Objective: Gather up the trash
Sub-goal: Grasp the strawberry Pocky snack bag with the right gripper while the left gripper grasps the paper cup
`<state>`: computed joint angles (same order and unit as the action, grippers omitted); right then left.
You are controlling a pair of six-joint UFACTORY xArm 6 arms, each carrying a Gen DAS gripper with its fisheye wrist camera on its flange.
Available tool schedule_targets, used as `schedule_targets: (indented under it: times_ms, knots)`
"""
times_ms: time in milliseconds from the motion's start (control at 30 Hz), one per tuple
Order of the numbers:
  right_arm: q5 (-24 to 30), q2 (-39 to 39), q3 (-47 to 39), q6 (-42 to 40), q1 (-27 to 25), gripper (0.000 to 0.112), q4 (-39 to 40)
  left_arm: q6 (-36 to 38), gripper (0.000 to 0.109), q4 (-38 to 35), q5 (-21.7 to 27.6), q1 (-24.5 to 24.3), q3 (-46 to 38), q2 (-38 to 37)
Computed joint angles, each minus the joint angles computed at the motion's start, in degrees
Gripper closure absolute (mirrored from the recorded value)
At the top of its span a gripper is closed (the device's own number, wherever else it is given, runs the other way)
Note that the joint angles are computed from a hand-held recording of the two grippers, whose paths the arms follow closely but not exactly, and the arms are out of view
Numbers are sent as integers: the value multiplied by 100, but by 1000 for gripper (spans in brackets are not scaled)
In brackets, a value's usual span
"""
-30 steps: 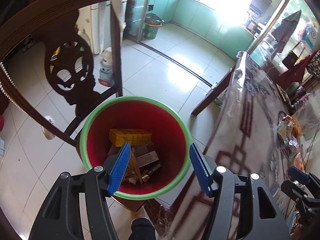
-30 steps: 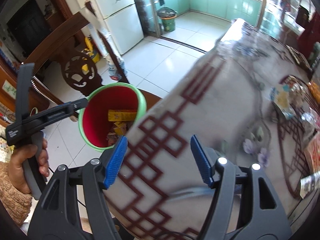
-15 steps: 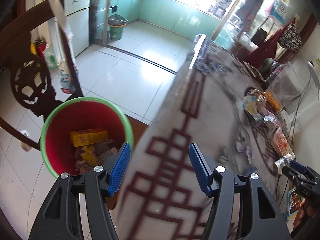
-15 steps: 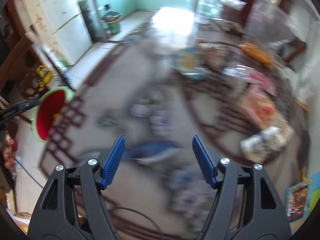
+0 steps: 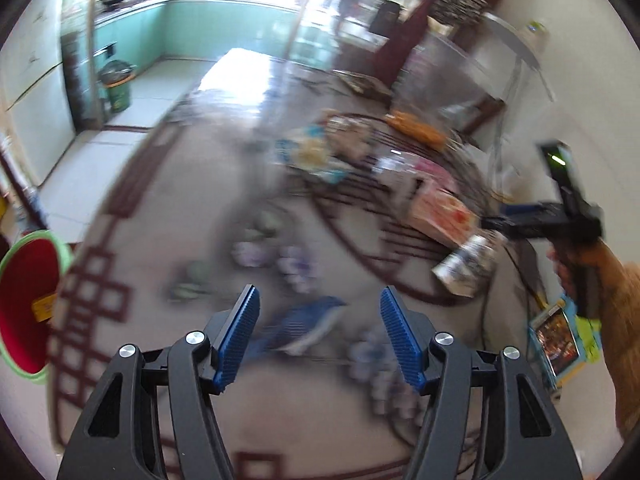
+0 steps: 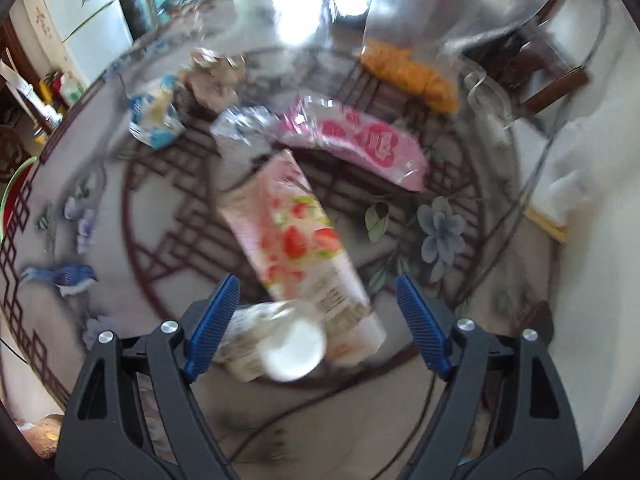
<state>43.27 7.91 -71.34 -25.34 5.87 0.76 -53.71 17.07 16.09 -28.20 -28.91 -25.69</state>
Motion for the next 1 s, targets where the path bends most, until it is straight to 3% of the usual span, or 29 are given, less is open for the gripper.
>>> schedule_targets:
  times_ms: [267, 300, 367, 467, 567, 767, 1000]
  knots:
    - [936, 1095, -949, -781, -246, 34, 722, 620, 41, -46, 237, -860, -1627, 1546]
    - [981, 1106, -910, -882, -279, 47, 851, 684, 40, -78, 280, -893, -1800, 1707]
    - [1045, 1033, -739, -1184, -349, 53, 1220, 914, 39, -268, 363, -936, -2148, 2042]
    - [822, 758, -369, -1463, -481, 73, 1744, 1295, 39, -572, 440, -1008, -2717, 2594]
    - [930, 573, -256, -1517, -733, 81, 2378, 2020, 39, -1003, 550, -1107, -3286, 3127]
    - [1061, 165, 13, -1454, -1345, 82, 3439, 3799, 39, -1744, 964, -1341, -4428, 4076]
    - [1621, 415, -275, -1261, -1687, 82, 3879, 5756, 39, -2623, 2267, -1316, -5983, 5211]
